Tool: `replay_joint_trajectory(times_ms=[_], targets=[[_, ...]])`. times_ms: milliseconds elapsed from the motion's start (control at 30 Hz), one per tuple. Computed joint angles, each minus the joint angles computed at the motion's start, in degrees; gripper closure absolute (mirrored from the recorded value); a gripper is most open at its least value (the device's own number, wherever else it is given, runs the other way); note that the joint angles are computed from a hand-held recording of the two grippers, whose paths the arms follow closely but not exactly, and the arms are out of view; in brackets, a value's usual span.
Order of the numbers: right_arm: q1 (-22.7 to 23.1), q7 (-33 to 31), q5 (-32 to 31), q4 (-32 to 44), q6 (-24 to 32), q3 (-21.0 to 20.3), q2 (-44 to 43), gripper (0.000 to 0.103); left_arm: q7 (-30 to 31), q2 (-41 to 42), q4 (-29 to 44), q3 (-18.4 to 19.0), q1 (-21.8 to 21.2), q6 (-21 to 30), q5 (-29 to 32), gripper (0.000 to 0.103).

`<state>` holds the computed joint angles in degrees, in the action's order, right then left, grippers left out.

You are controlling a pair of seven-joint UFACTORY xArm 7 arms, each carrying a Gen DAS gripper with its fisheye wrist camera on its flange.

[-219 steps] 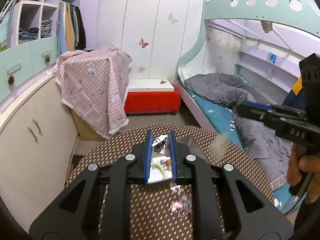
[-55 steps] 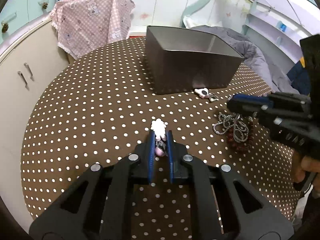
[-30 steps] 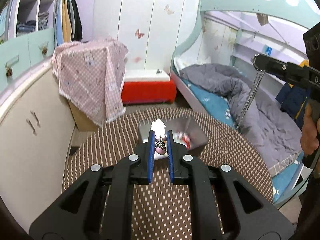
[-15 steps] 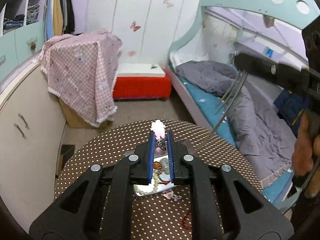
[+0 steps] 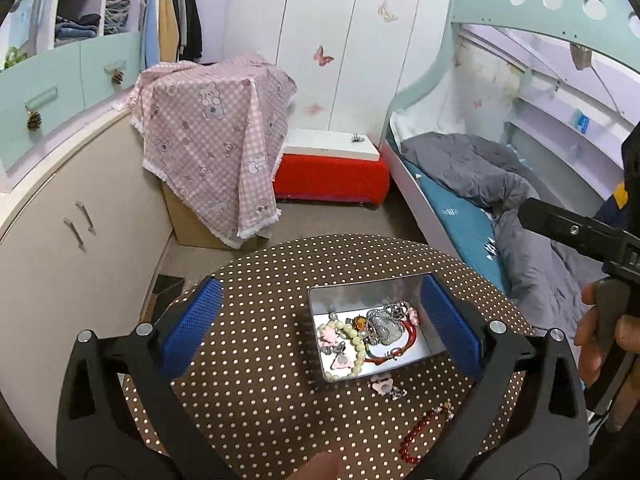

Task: Organize jewelry
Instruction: 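Move both grippers toward the red bead bracelet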

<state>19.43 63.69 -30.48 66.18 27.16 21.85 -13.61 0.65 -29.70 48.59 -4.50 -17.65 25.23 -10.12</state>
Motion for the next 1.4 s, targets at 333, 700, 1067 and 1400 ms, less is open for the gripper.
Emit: replay_joint_trajectory(times_ms=[333, 700, 1067, 1400], targets=[[-1.7, 4.1, -2.5, -1.7, 2.7, 3.9, -5.4, 0.008, -3.4, -9.0, -5.0, -1.9, 1.8, -1.3, 3.9, 0.006], [-3.7, 7.5, -3.6, -4.5, 8.0, 9.4, -12.4, 0.008, -5.5, -17.3, -10.5, -2.5, 1.1, -0.7, 5.0, 0.006], [-3.2, 10.1, 2.9, -13.9, 10.2, 11.9, -18.9, 0.008, -6.0, -21.3, -17.2, -2.9, -2.5, 1.6, 4.7, 0.006], [-0.7, 13.6, 7.9, -21.6, 8.9, 11.4, -20.3, 0.008, -7.6, -18.3, -20.5, -5.2, -4.4, 3.0, 5.5, 0.006]])
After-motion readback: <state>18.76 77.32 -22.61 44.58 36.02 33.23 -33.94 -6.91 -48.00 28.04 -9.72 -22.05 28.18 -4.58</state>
